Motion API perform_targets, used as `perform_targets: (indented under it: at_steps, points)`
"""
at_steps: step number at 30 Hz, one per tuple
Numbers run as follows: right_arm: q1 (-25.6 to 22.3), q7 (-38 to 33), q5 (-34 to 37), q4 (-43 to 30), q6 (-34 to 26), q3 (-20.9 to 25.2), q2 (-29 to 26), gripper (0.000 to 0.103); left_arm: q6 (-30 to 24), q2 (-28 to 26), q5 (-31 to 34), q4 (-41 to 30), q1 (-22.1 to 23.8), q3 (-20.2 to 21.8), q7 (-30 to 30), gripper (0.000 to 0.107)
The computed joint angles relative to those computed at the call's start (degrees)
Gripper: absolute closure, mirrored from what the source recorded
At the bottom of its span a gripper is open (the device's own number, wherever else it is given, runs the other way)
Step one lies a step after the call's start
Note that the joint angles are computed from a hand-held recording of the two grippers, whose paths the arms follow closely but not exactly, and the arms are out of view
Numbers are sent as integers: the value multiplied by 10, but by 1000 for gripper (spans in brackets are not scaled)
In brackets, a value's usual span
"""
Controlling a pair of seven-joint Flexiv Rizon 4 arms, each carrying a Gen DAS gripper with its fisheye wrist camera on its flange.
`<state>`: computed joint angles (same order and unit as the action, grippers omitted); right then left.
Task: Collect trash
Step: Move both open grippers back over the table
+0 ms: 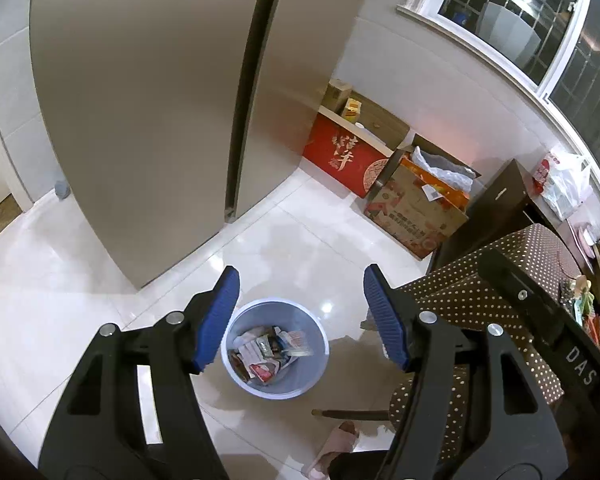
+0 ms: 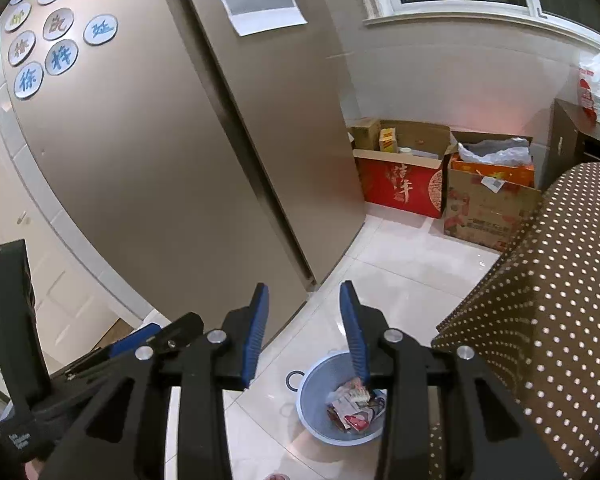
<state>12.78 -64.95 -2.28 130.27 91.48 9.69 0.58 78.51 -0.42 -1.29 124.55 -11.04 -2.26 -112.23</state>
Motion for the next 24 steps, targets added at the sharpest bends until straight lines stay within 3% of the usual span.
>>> perform_targets:
  at_steps: [6,14,19,24]
  points:
    - [-9,-2,14,25,-12,-11,44,66,0,6,-15,-4,-15,-12,25,43]
    - [-54,-10,14,84,-38,-43,144,65,-16,-1,-7,-48,-57,-45,55,40]
    - [-100,-54,13,123,-85,-84,223,64,-29,-27,-18,-86,-99,-71,87,40]
    - [-185,-107,-9,150,-134,-115,267,64,-52,-62,-1,-134,-140,-83,89,40]
